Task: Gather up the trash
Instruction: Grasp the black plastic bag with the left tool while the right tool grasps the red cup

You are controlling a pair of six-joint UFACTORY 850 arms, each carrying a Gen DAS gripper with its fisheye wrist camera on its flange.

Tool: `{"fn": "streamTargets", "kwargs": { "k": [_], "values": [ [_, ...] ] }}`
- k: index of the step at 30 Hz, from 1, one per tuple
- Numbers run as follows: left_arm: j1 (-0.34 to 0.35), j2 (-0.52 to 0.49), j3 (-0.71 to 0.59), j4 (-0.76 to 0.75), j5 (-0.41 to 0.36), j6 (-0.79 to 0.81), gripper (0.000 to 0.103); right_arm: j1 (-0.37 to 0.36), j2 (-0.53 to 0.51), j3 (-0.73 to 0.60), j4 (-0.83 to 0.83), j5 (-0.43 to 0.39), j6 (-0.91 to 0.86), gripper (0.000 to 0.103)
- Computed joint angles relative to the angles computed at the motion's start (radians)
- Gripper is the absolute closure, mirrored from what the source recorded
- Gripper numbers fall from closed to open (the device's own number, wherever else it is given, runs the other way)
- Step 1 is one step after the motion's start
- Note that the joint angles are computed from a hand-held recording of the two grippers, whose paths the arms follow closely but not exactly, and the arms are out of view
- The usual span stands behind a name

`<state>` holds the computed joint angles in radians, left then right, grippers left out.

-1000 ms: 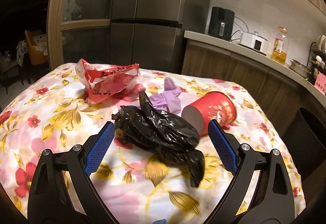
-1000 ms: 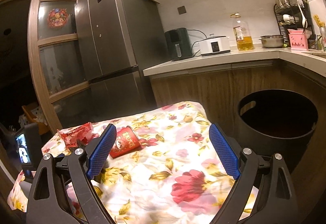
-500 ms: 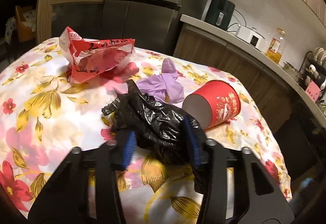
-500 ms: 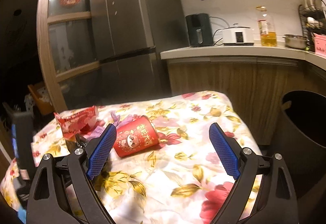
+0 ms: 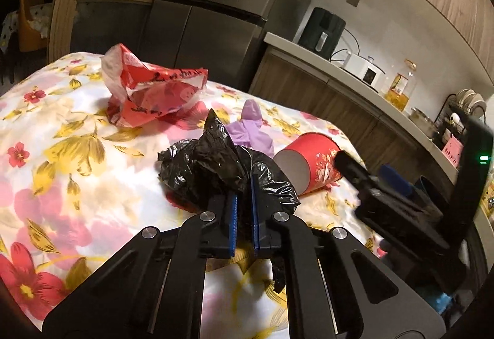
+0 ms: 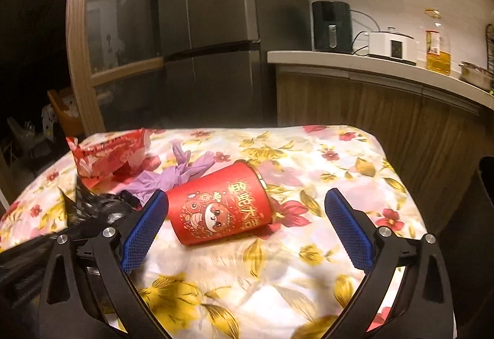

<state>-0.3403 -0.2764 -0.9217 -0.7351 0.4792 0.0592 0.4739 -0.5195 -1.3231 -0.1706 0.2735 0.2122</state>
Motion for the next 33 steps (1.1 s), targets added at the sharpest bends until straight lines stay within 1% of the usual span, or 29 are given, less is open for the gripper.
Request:
{"fn": "streamTargets", "kwargs": {
  "k": [3, 6, 7, 9, 13, 18, 20, 22, 27, 31, 33],
  "values": [
    [0.004, 0.014, 0.016, 0.018, 0.009, -0.018, 0.097, -0.001, -0.028, -0.041, -0.089, -0.042, 0.080, 0.006],
    [0.007, 0.020, 0.022, 0.034, 0.012, -0.032, 0.097, -0.005, -0.051, -0.074, -0.233, -0.073, 0.228, 0.006],
    [0.008, 0.021, 0.023, 0.042, 0.011, -0.037, 0.097, -0.007, -0.057, -0.083, -0.307, -0.080, 0.300, 0.006],
    [0.008, 0.019, 0.021, 0.046, 0.007, -0.038, 0.097, -0.006, -0.061, -0.088, -0.358, -0.082, 0.346, 0.006],
    [0.009, 0.019, 0.021, 0.055, 0.003, -0.042, 0.097, -0.008, -0.070, -0.101, -0.519, -0.084, 0.485, 0.006],
    [0.011, 0.020, 0.021, 0.056, 0.002, -0.043, 0.097, -0.009, -0.069, -0.100, -0.599, -0.073, 0.558, 0.006],
    [0.013, 0.020, 0.023, 0.063, 0.003, -0.051, 0.097, -0.006, -0.074, -0.109, -0.617, -0.088, 0.573, 0.006],
    [0.014, 0.020, 0.023, 0.066, 0.003, -0.053, 0.097, -0.004, -0.081, -0.119, -0.673, -0.100, 0.621, 0.006],
    [0.015, 0.019, 0.022, 0.073, 0.002, -0.055, 0.097, 0.002, -0.087, -0.127, -0.669, -0.122, 0.613, 0.006],
    [0.012, 0.019, 0.024, 0.078, 0.004, -0.055, 0.097, 0.002, -0.089, -0.129, -0.693, -0.125, 0.635, 0.016],
    [0.012, 0.019, 0.024, 0.081, 0.005, -0.054, 0.097, 0.000, -0.089, -0.129, -0.727, -0.117, 0.667, 0.016]
  ]
}}
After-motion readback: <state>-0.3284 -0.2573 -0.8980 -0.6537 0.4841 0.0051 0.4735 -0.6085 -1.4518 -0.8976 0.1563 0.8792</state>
